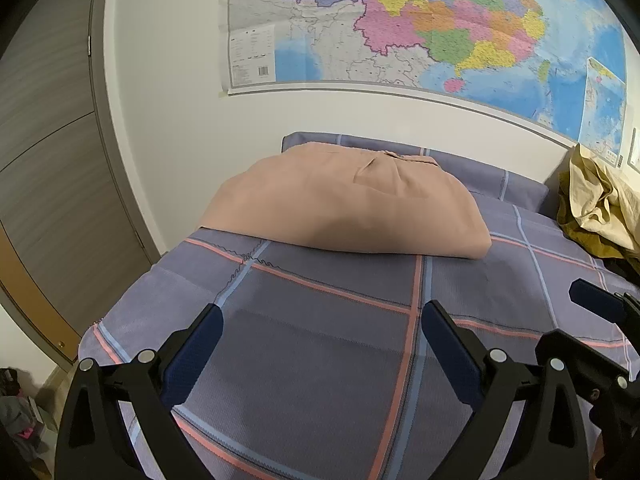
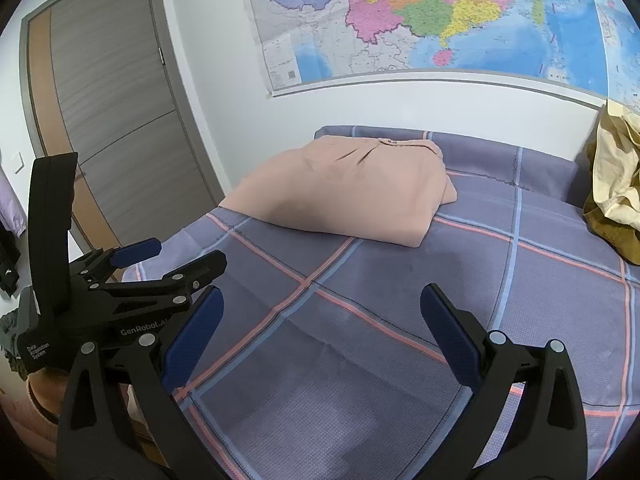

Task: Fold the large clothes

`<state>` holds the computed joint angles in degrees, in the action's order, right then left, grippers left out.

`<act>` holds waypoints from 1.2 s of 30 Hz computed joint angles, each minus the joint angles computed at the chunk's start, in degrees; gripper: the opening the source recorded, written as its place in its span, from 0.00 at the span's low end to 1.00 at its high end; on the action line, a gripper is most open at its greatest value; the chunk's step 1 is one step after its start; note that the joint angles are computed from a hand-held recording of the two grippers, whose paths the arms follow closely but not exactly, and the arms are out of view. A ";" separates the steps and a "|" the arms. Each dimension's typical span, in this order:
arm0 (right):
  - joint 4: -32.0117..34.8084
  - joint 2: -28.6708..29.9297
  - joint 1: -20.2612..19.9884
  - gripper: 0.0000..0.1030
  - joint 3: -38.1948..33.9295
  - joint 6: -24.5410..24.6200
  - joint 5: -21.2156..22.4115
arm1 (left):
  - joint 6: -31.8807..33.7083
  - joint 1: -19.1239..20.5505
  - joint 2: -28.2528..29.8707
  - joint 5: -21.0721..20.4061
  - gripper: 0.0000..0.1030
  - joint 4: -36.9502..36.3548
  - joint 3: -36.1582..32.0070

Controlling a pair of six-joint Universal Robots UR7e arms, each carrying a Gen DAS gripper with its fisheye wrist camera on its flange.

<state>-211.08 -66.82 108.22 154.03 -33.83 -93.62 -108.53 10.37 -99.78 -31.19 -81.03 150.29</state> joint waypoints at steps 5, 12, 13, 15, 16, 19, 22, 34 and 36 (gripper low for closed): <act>-0.34 0.14 0.01 0.94 0.08 0.18 -0.31 | -0.23 -0.30 0.09 -0.19 0.93 0.15 0.00; 0.02 -0.09 -0.27 0.94 0.20 0.03 0.12 | -0.42 -0.82 0.11 -0.77 0.93 0.32 0.05; 0.07 -0.12 -0.41 0.94 0.26 -0.13 0.35 | -0.36 -0.88 0.16 -0.88 0.93 0.23 0.06; -0.18 -0.05 -0.46 0.94 0.35 -0.25 0.28 | -0.25 -0.98 0.22 -1.00 0.93 0.07 0.12; -0.09 -0.08 -0.56 0.94 0.38 -0.35 0.33 | -0.36 -1.10 0.22 -1.11 0.93 0.05 0.18; -0.32 -0.15 -0.72 0.94 0.58 -0.42 0.44 | -0.18 -1.11 0.51 -1.29 0.93 -0.46 0.26; -0.43 -0.03 -0.72 0.94 0.58 -0.27 0.28 | 0.41 -1.12 0.73 -1.36 0.93 -1.14 0.39; -0.53 -0.28 -0.92 0.94 0.85 -0.33 0.49 | 0.24 -1.25 1.06 -1.50 0.93 -1.40 0.42; -0.28 -0.38 -0.98 0.94 0.80 -0.41 0.51 | 0.71 -1.13 0.87 -1.41 0.93 -1.82 0.52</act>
